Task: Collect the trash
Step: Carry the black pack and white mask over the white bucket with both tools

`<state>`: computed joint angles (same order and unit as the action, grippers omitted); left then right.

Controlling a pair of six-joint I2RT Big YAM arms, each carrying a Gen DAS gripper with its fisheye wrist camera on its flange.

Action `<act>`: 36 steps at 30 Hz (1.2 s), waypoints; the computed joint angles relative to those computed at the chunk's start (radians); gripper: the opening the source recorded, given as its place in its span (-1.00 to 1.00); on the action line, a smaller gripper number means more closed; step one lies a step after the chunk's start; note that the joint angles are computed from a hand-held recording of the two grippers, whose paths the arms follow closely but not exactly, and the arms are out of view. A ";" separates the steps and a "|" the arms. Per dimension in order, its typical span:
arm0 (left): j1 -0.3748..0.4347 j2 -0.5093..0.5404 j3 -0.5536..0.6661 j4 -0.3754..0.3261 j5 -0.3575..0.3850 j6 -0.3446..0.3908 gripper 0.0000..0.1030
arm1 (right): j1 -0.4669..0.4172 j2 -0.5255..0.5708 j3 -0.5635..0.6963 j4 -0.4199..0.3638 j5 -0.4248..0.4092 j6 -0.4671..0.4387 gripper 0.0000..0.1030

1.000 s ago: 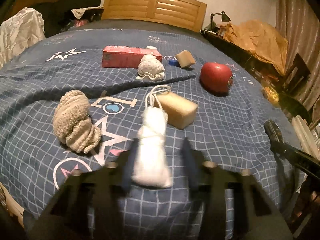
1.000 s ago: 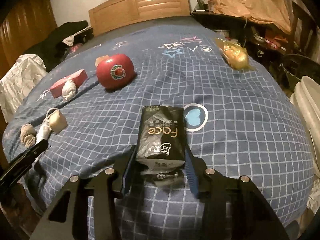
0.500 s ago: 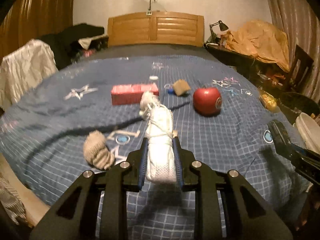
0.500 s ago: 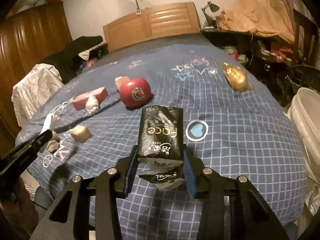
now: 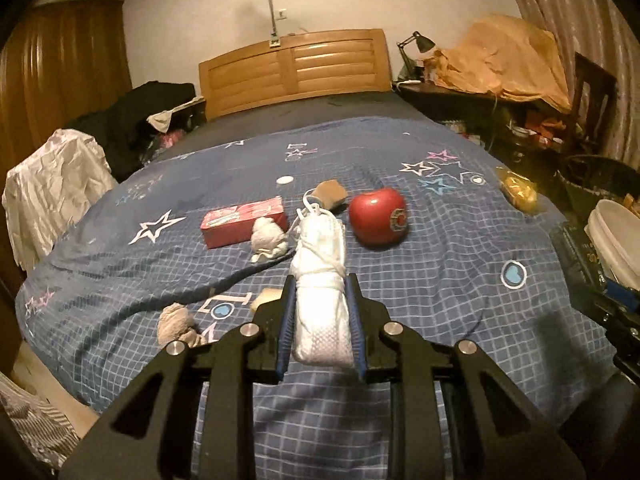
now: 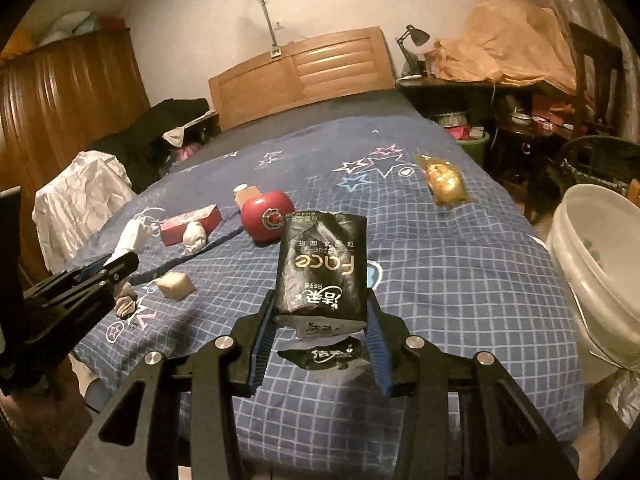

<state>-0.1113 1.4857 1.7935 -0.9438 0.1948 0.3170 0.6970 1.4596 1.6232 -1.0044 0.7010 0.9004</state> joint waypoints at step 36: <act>-0.514 0.253 0.454 -0.247 0.036 0.013 -0.56 | -0.151 -0.522 -0.149 -0.584 0.361 0.246 -0.16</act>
<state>-0.6257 1.7386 2.2474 -1.1912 0.2305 0.3296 0.5456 0.9381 1.4739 -1.5884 1.0625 1.1466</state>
